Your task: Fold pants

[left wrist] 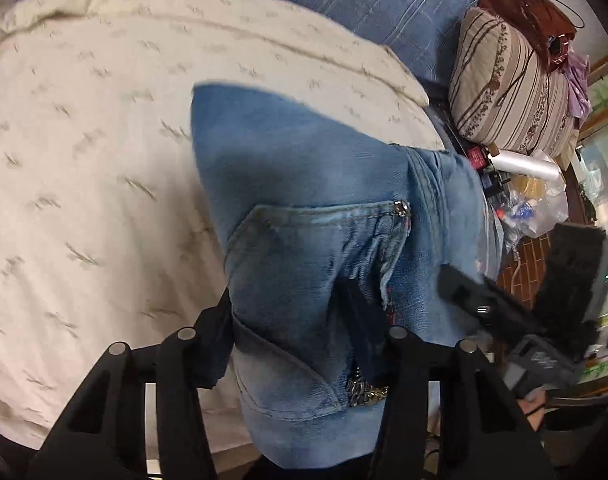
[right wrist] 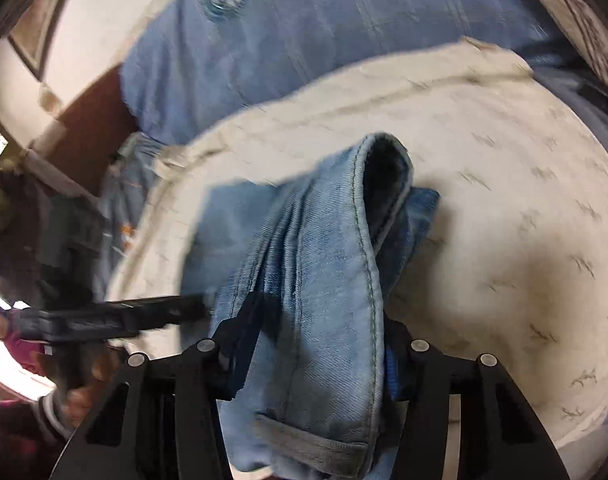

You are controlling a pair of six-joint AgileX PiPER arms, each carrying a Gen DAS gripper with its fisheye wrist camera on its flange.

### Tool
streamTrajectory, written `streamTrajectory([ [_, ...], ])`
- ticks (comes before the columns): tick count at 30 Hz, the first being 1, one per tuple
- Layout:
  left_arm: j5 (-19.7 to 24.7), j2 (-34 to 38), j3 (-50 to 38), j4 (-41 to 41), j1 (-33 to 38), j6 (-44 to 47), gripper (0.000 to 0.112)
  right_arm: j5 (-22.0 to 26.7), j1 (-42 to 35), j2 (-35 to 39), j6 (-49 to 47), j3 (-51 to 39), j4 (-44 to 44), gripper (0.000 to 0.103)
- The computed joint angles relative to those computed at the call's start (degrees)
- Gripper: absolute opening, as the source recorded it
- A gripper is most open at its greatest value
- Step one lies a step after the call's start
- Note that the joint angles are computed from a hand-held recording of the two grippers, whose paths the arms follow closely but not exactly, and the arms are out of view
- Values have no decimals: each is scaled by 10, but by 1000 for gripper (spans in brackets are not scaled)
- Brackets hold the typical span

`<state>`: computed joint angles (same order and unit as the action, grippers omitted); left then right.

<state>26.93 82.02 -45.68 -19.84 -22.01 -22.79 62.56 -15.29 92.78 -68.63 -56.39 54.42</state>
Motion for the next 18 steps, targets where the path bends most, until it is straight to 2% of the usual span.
streamTrajectory([
  [2, -1, -27, 10, 35, 17, -25, 49, 6, 29, 3, 21, -15, 10, 53],
  [6, 23, -94, 23, 56, 98, -10, 49, 4, 100, 19, 62, -51, 35, 51],
  [10, 53, -124, 1, 69, 199, 30, 49, -43, 194, 33, 83, -103, 80, 51],
  [12, 57, -116, -18, 120, 234, 9, 52, -100, 247, 54, 140, -142, 53, 51],
  [13, 57, -101, -29, 177, 240, -30, 55, -150, 282, 63, 188, -160, 5, 52],
  [15, 54, -66, -34, 291, 238, -116, 77, -262, 354, 108, 262, -178, -110, 57],
  [16, 69, -37, -41, 349, 237, -159, 78, -312, 378, 127, 293, -171, -167, 59],
  [18, 77, 11, -38, 403, 235, -196, 79, -349, 405, 149, 374, -171, -275, 60],
])
